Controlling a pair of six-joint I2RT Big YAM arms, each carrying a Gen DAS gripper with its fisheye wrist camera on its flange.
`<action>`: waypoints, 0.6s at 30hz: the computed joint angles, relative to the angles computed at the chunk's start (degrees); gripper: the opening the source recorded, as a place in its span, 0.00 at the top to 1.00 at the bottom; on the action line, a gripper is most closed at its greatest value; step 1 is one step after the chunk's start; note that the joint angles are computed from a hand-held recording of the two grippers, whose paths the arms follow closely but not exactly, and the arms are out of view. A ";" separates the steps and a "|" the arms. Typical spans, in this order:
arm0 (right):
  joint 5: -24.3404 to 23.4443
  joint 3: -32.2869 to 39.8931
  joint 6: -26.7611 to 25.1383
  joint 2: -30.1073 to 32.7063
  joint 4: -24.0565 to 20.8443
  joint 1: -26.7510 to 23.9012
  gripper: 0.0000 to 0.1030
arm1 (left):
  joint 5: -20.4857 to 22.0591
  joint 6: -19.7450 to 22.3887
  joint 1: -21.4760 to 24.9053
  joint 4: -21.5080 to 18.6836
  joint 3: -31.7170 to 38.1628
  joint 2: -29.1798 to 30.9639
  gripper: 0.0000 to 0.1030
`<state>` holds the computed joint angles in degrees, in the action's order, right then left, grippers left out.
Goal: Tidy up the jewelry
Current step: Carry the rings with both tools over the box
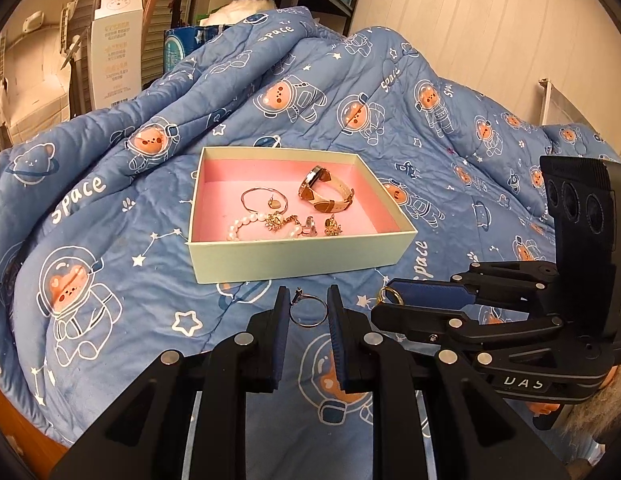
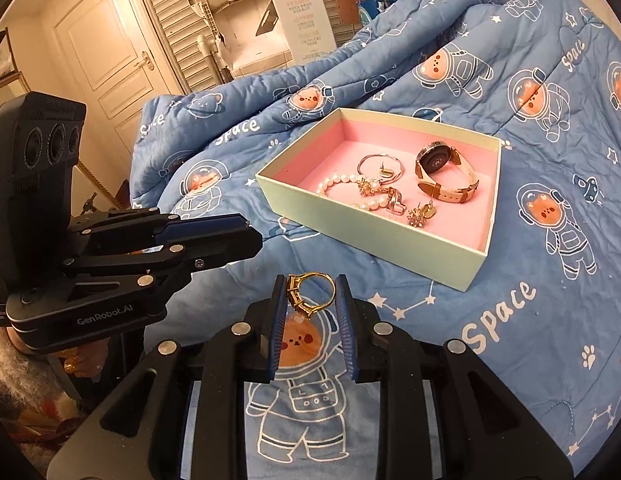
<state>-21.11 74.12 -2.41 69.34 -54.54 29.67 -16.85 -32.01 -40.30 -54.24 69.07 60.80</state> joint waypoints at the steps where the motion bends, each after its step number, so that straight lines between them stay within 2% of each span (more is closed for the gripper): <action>1: -0.06 0.52 0.01 0.32 -0.06 -0.08 0.76 | 0.04 0.29 0.24 -0.14 0.20 0.13 0.82; 10: 0.79 6.31 -1.10 4.14 -1.11 -1.17 0.76 | 1.13 4.44 3.92 -1.39 3.30 2.34 0.82; 18: 2.40 12.82 -2.96 9.98 -3.50 -1.81 0.76 | 2.71 8.72 7.89 -3.20 7.51 6.57 0.82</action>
<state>-18.71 86.94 -5.37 79.32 -58.03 27.86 -14.14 -23.29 -32.41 -57.44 76.58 67.38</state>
